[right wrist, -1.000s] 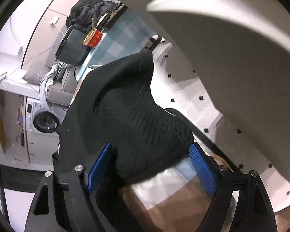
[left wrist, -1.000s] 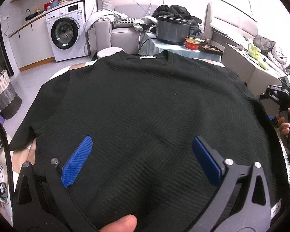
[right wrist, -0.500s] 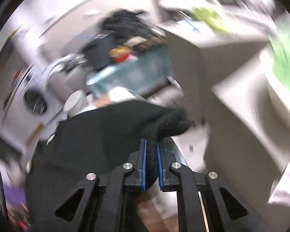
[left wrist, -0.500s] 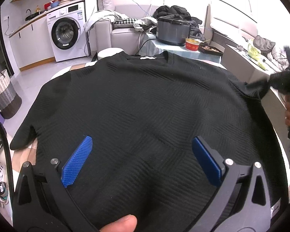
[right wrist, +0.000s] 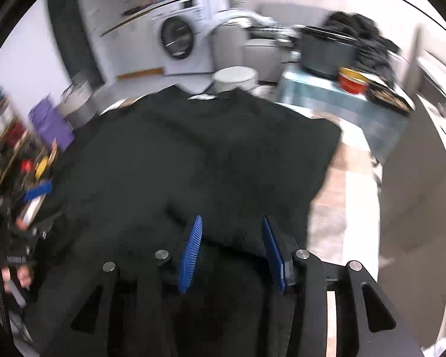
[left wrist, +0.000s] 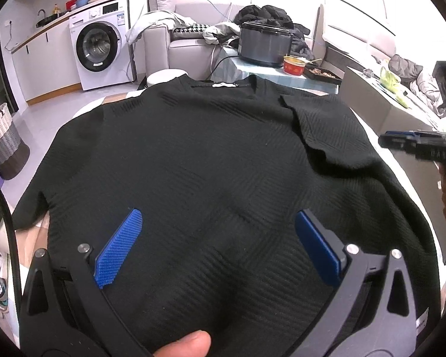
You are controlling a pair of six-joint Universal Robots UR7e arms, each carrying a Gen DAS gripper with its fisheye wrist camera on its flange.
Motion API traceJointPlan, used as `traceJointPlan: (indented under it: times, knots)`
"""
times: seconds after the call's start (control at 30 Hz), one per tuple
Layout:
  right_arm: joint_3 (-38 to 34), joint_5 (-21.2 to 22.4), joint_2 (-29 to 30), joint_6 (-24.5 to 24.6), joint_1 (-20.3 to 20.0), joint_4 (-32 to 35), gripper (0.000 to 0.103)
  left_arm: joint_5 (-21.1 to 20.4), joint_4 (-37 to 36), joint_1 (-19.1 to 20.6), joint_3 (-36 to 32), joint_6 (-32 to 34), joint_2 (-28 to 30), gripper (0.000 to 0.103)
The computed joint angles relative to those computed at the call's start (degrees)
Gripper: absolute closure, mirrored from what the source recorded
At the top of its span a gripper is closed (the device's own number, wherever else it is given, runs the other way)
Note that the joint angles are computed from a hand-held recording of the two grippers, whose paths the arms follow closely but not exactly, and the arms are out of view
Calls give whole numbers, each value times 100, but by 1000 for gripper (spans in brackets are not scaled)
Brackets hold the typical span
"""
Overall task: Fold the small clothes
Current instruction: 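Fold the gripped side and sleeve inward over the sweater body with the right gripper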
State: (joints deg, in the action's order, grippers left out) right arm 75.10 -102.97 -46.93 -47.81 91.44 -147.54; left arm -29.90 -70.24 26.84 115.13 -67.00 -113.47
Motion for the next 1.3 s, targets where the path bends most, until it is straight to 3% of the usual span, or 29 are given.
traceJointPlan:
  times: [0.13, 0.3, 0.5, 0.57, 0.7, 0.83, 0.93, 1.1, 1.2, 1.3]
  knots:
    - [-189, -251, 193, 275, -1, -34, 60, -65, -154, 87, 14, 104, 14, 1]
    - [-502, -1244, 642, 896, 34, -375, 60, -59, 51, 178, -60, -91, -17, 1]
    - [-329, -1940, 703, 658, 55, -1014, 62, -56, 285, 306, -163, -375, -127, 1]
    - [-12, -1505, 485, 532, 56, -1268, 63, -80, 45, 407, -163, -244, -97, 1]
    - [461, -374, 85, 256, 99, -765, 62, -175, -895, 599, -96, 416, 107, 1]
    - [523, -184, 185, 96, 162, -405, 62, -242, -1683, 765, -91, 970, 384, 1]
    - [423, -428, 449, 132, 193, -638, 62, -173, -1920, 862, -186, 1129, 602, 1]
    - [431, -117, 470, 140, 90, -768, 95, -137, -2189, 1021, -316, 1317, 899, 1]
    - [481, 284, 283, 190, 23, -201, 97, -152, -2466, 1106, -310, 1477, 1000, 1]
    - [577, 442, 185, 66, 28, -78, 97, -266, -3031, 1250, -287, 1797, 1140, 1]
